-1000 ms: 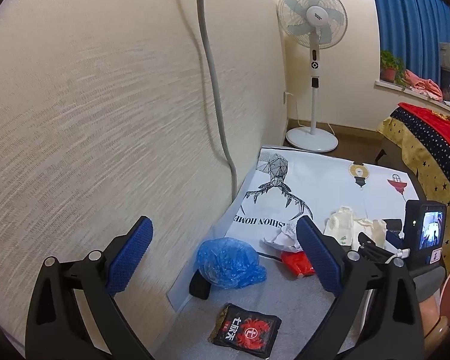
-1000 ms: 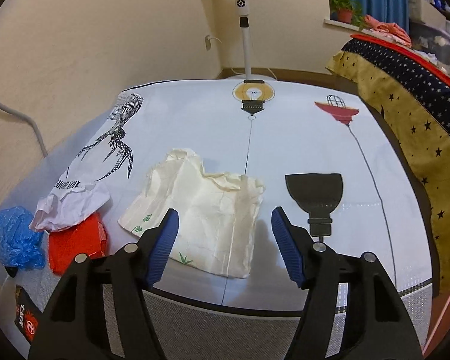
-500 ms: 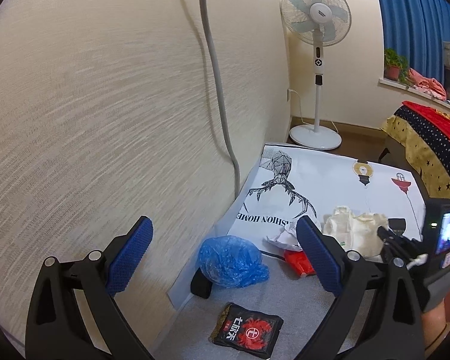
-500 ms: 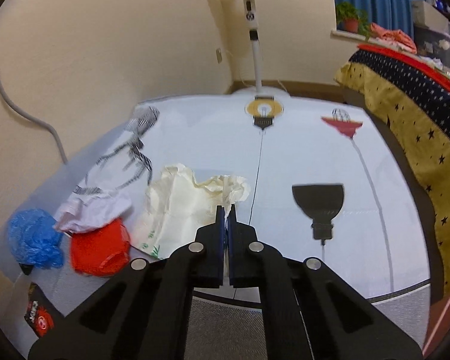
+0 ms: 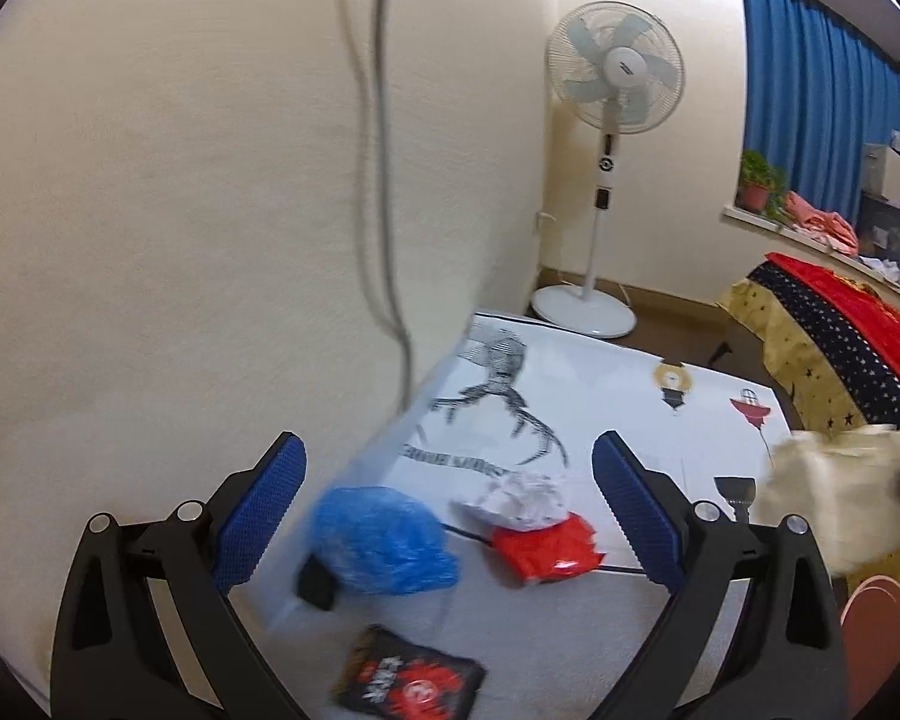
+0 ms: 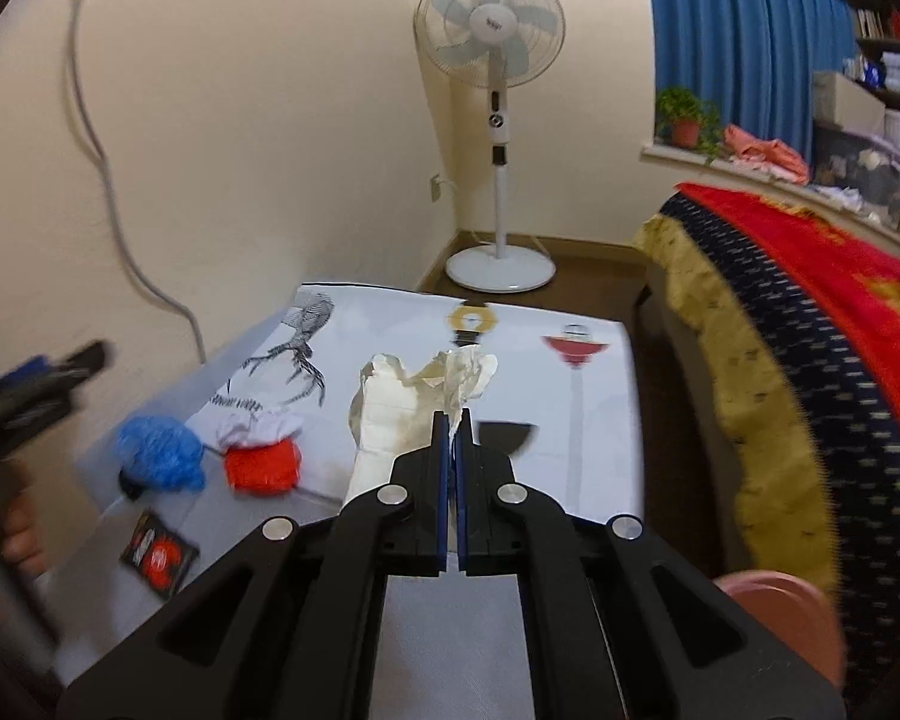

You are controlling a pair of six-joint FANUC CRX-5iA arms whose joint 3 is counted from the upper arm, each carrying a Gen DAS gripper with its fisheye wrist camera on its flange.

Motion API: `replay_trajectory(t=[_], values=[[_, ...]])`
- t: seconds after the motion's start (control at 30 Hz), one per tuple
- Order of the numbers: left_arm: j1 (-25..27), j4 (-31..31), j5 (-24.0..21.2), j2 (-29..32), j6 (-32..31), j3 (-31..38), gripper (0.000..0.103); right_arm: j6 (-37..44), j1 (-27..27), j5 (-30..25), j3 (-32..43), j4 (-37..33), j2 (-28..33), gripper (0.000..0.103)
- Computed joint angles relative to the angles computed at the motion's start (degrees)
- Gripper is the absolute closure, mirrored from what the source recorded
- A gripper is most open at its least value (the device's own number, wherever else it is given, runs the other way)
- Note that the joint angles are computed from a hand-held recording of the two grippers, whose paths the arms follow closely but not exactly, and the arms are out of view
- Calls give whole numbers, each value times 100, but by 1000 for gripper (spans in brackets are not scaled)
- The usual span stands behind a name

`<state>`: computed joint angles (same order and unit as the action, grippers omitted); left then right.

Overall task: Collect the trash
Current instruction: 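Grasp the cream cloth bag with the right gripper and lift it, then hold the cream bag over the bin with the right gripper while the left grasps the crumpled white paper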

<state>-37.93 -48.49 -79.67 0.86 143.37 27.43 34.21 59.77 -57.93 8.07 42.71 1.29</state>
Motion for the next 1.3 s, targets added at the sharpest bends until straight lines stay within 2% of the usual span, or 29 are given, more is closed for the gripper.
replay_trajectory(t=[0.13,0.23,0.33,0.4,0.57,0.73,0.8,0.87,0.93,1.0,1.03,1.3], values=[[279,467,467,165,-109,-173,10,-169,358,-731,-517,309,-779,101],[492,760,595,394,-225,-202,10,-658,543,-1143,-1067,577,-1380,101],[734,1073,845,478,-112,-336,10,-937,494,-1279,-1446,644,-1676,101],[889,1295,1048,529,-70,-432,10,-900,347,-1329,-1525,500,-1730,101],[947,1282,991,789,-72,-350,10,-846,68,-1333,-1605,294,-1783,101],[1038,1332,1027,912,0,-346,10,-730,27,-1254,-1650,232,-1814,101],[1047,1346,1050,935,-2,-372,17,-662,35,-1264,-1626,189,-1783,101],[1118,1491,1203,907,-100,-476,38,-625,46,-1262,-1603,152,-1751,101],[1186,1618,1441,824,-172,-630,50,-603,51,-1250,-1594,138,-1732,101],[1201,1640,1615,757,-235,-715,79,-584,58,-1235,-1588,127,-1726,101],[1235,1722,1652,749,-311,-726,86,-562,54,-1224,-1585,122,-1721,101],[1168,1588,1793,554,-380,-830,89,-503,44,-1220,-1591,88,-1728,101]])
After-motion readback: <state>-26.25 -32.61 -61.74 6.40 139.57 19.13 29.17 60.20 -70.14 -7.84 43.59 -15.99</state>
